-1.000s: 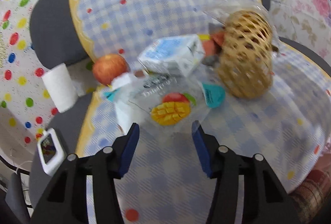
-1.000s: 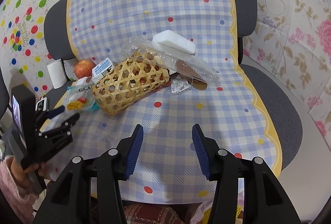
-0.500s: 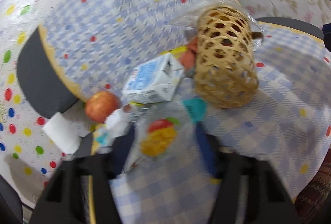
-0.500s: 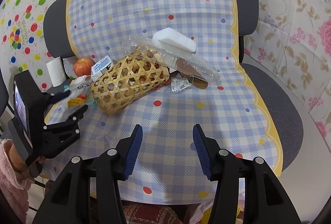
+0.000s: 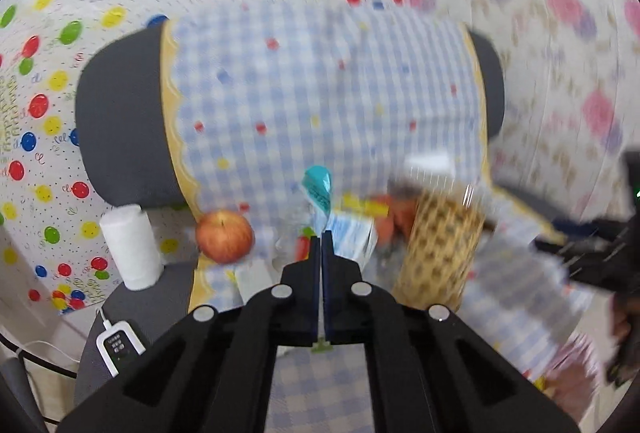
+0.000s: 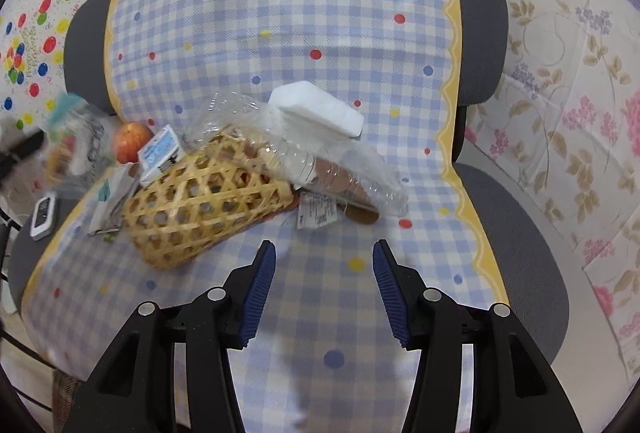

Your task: Collect trash

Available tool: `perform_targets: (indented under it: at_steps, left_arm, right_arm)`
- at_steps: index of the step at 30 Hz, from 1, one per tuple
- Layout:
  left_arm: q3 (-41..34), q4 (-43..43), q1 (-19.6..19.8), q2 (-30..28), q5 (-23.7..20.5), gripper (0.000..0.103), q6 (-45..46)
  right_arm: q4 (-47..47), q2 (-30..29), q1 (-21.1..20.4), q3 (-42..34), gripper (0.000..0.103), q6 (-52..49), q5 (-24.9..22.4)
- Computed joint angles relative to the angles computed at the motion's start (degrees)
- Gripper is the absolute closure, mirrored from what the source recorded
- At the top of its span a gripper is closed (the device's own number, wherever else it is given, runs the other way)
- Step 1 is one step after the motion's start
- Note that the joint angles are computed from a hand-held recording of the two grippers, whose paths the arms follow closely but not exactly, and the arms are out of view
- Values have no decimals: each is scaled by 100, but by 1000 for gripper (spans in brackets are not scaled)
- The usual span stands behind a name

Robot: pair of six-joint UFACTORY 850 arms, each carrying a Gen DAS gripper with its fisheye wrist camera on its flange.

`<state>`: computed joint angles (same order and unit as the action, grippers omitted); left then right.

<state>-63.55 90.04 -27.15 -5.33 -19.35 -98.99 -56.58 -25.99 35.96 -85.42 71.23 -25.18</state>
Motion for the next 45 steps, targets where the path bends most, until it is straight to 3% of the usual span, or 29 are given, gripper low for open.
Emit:
perform_targets:
  at_steps: [2, 4, 11, 14, 16, 21, 26, 34, 37, 42, 45]
  left_arm:
    - [-9, 192, 64, 83, 240, 103, -325]
    - [-41, 237, 146, 98, 544, 103, -515]
    - [-173, 324, 117, -137, 497, 103, -578]
    - [-236, 108, 121, -236, 506, 103, -354]
    - [-257, 24, 109, -289, 481, 103, -280]
    - [-233, 327, 59, -313, 362, 103, -586]
    - [-292, 261, 52, -336, 282, 103, -566]
    - [49, 1622, -177, 312, 587, 103, -1819]
    - [249, 2492, -319, 555, 850, 103, -2821]
    - [477, 2852, -849, 733, 838, 103, -3215]
    - [580, 3707, -1255, 739, 869, 103, -4073]
  right_arm:
    - [-60, -220, -37, -245, 50, -171, -60]
    - [-106, -435, -58, -489, 42, -360, -147]
    - [-244, -1262, -89, -1478, 41, -1071, -658]
    - [-496, -1436, -75, -1708, 54, -1085, -794]
    - [-793, -1457, -53, -1756, 75, -975, -865]
    - [-1353, -1418, -73, -1980, 91, -327, -1187]
    - [-576, -1227, -418, -2271, 96, -139, -905]
    - [-1100, 191, -240, -661, 96, 1086, -779]
    - [-1259, 866, -49, 196, 96, 1643, -758]
    - [-1538, 1779, 266, 1402, 96, 2477, -1034]
    - [-1514, 2307, 457, 2067, 96, 2815, -1377]
